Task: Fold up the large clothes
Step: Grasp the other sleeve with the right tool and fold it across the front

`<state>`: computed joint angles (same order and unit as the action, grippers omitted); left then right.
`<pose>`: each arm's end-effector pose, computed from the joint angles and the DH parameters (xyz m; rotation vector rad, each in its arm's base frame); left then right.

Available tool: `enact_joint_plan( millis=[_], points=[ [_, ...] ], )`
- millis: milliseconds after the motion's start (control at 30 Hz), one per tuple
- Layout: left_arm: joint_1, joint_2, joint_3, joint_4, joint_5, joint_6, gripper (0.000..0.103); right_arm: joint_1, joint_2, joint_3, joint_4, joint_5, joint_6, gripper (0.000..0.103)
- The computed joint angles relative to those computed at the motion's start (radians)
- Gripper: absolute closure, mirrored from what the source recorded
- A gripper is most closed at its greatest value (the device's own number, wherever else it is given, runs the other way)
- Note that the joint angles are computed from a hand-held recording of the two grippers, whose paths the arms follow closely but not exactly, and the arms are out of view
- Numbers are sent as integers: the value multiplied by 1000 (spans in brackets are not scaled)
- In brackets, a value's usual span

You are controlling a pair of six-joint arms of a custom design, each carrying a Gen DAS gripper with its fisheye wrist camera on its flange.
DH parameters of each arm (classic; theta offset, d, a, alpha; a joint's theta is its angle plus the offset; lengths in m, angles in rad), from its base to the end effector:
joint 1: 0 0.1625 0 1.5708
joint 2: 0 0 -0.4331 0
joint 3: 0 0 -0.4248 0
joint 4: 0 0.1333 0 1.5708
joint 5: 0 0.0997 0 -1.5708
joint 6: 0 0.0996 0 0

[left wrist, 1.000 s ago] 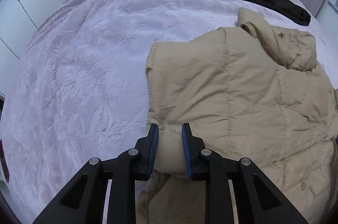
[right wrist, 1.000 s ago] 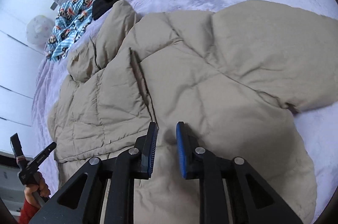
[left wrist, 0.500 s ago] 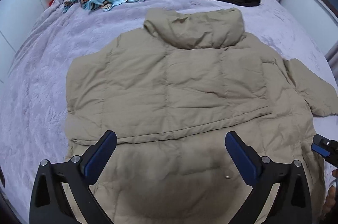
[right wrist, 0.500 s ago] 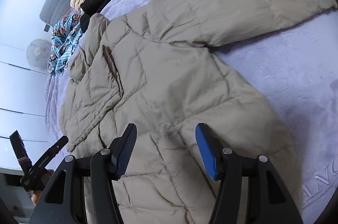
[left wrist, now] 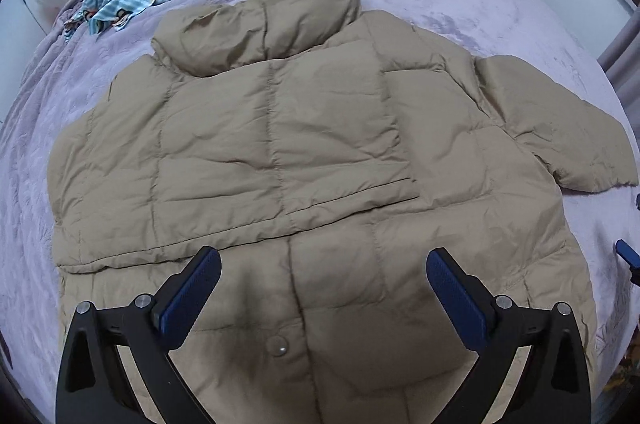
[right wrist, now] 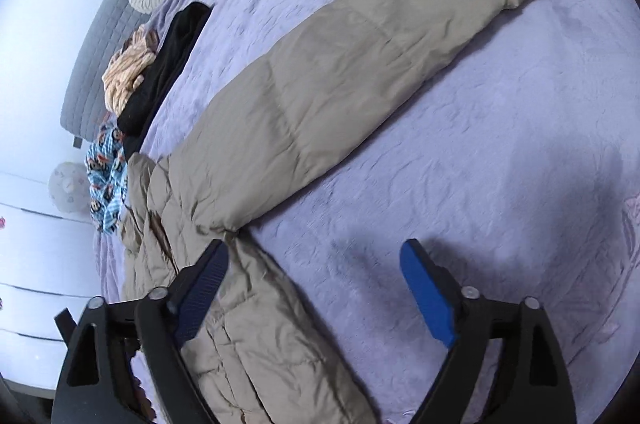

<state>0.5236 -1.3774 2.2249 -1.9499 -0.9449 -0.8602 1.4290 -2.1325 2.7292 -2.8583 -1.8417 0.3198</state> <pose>-0.2652 -0.3744 0.1520 0.4074 2.3656 -0.3012 0.0690 -0.2712 0.2799 -0.7635 -2.6571 1.0231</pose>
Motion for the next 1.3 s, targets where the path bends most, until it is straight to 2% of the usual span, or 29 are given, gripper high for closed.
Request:
enact_joint_plan(
  millis=[100,267,367,433,500,600,667,700,733,767,800,833,867,900,967,1067,1167,1300],
  points=[
    [-9,43,-16,-35,-21,3,0,-162,-119,5,67,151,-57,0],
    [-17,94,-42,-63,-46,-4,0,-404,-242,-29,186,349,-122,0],
    [-20,109,-55,-62,-46,-5,0,-597,-281,-33,181,543,-124,0],
    [-17,117,-65,-61,-43,-6,0,-681,-271,-43,163,634,-110,0],
    [-13,122,-72,-61,-45,-9,0,-733,-232,-53,119,706,-83,0],
    [-7,126,-79,-60,-43,-17,0,-784,-145,-73,34,809,-34,0],
    [-5,122,-78,-63,-38,-17,0,-798,-74,-83,-45,870,29,3],
    [-3,118,-79,-61,-33,-19,0,-801,-41,-87,-82,895,70,11],
    [0,115,-79,-60,-26,-20,0,-807,-13,-88,-112,923,109,39],
    [0,110,-79,-52,-14,-28,0,-808,14,-91,-128,947,143,56],
    [-1,103,-78,-40,3,-41,0,-809,47,-95,-146,978,176,79],
    [0,94,-78,-27,24,-54,0,-804,80,-97,-181,1004,199,92],
    [3,82,-76,-20,38,-63,0,-792,93,-97,-201,1004,198,95],
    [7,67,-74,-14,51,-70,0,-756,108,-107,-224,981,193,95],
    [20,35,-72,9,79,-87,0,-695,136,-125,-248,985,160,95],
    [43,-15,-71,54,124,-103,0,-569,194,-170,-268,976,119,95],
    [66,-74,-66,97,165,-120,0,-387,273,-236,-276,902,60,95],
    [96,-151,-50,139,204,-138,0,-115,424,-348,-251,732,-35,95]
  ],
)
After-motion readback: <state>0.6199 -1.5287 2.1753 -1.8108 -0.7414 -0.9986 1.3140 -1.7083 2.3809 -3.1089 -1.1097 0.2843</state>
